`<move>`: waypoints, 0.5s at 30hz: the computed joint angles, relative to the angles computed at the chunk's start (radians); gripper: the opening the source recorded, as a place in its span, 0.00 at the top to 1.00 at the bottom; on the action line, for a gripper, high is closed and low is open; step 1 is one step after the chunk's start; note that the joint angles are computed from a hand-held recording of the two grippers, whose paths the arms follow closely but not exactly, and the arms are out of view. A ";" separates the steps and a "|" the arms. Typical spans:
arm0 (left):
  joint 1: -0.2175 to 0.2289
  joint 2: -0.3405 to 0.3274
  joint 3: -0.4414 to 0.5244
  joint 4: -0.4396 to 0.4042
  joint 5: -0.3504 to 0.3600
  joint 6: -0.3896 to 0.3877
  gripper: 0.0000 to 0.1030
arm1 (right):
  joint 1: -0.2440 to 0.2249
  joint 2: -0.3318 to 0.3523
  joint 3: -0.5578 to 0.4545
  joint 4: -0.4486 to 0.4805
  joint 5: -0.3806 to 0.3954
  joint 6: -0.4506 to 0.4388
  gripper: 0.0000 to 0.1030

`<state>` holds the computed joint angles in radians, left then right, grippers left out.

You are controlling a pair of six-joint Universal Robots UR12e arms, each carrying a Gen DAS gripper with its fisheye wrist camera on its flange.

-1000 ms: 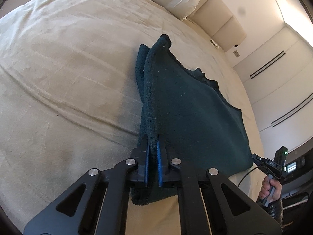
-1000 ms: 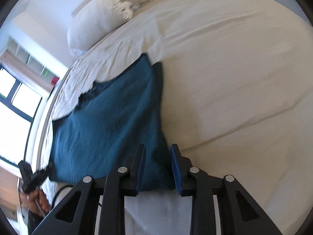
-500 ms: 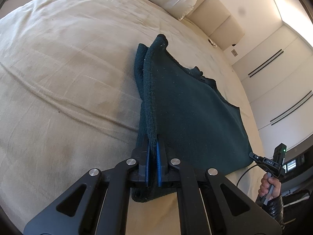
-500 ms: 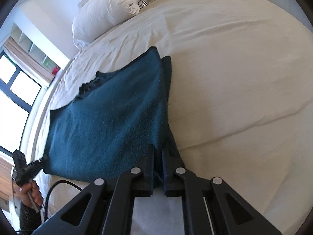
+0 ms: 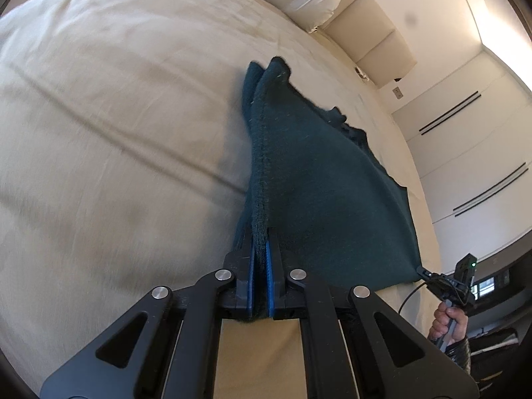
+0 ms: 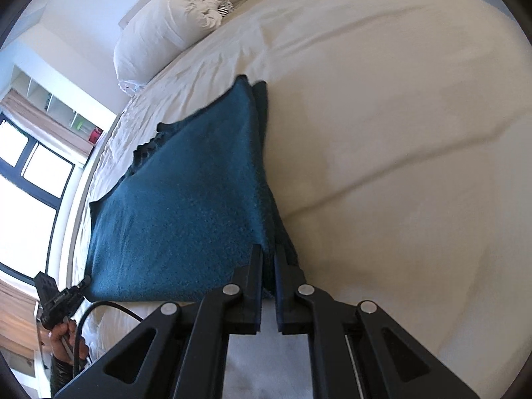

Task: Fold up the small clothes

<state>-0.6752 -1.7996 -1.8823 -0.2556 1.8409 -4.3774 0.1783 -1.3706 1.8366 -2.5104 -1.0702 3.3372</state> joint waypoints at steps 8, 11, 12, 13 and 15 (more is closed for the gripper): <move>-0.004 -0.007 -0.018 0.035 -0.008 -0.029 0.96 | -0.008 0.000 0.014 -0.010 0.015 0.029 0.94; -0.003 -0.010 -0.023 0.056 -0.010 -0.039 0.96 | -0.009 -0.006 0.020 -0.015 0.015 0.025 0.94; 0.002 -0.011 -0.025 0.061 -0.022 -0.035 0.96 | -0.010 -0.005 0.021 -0.017 0.017 0.027 0.94; 0.005 -0.012 -0.025 0.062 -0.028 -0.033 0.96 | -0.013 -0.003 0.024 -0.021 0.022 0.034 0.94; 0.006 -0.013 -0.026 0.073 -0.028 -0.033 0.95 | -0.016 0.003 0.026 -0.025 0.040 0.040 0.94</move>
